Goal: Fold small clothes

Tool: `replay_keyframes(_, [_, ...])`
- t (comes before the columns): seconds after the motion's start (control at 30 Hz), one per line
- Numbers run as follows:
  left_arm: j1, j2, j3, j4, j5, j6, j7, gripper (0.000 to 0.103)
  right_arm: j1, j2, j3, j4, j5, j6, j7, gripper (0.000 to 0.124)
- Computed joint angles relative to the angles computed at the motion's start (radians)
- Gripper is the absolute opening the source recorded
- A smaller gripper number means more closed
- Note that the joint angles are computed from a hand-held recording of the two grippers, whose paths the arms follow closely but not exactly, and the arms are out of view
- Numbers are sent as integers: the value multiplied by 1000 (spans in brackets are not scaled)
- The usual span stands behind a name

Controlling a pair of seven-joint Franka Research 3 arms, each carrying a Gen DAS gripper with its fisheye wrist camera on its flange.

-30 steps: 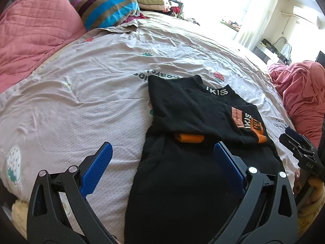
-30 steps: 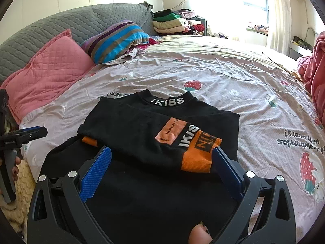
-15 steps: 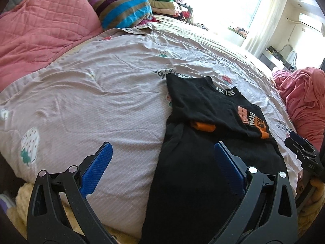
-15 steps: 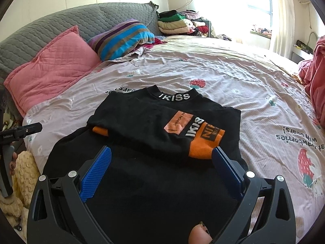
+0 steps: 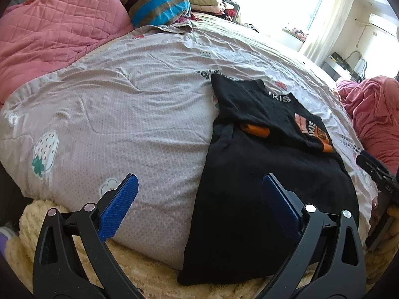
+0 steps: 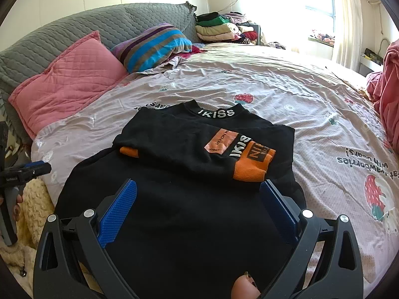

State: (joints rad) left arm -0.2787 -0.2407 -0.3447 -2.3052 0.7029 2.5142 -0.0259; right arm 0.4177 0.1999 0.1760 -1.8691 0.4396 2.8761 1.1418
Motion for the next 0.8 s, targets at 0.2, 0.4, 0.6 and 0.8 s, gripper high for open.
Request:
replay_keyframes(0.2, [-11, 4, -4, -17, -15, 6, 3, 93, -3, -15, 3, -19, 16, -1, -17, 98])
replay_keyframes(0.4, [-25, 12, -1, -42, -41, 41, 10, 93, -1, -33, -5, -43, 6, -4, -13, 98])
replay_keyframes(0.6, [-36, 10, 2, -80, -72, 121, 55, 93, -3, -47, -20, -63, -19, -15, 10, 98])
replay_keyframes(0.8, [-37, -2, 7, -141, -105, 226, 43, 90, -9, -67, -26, -85, -34, -11, 24, 98])
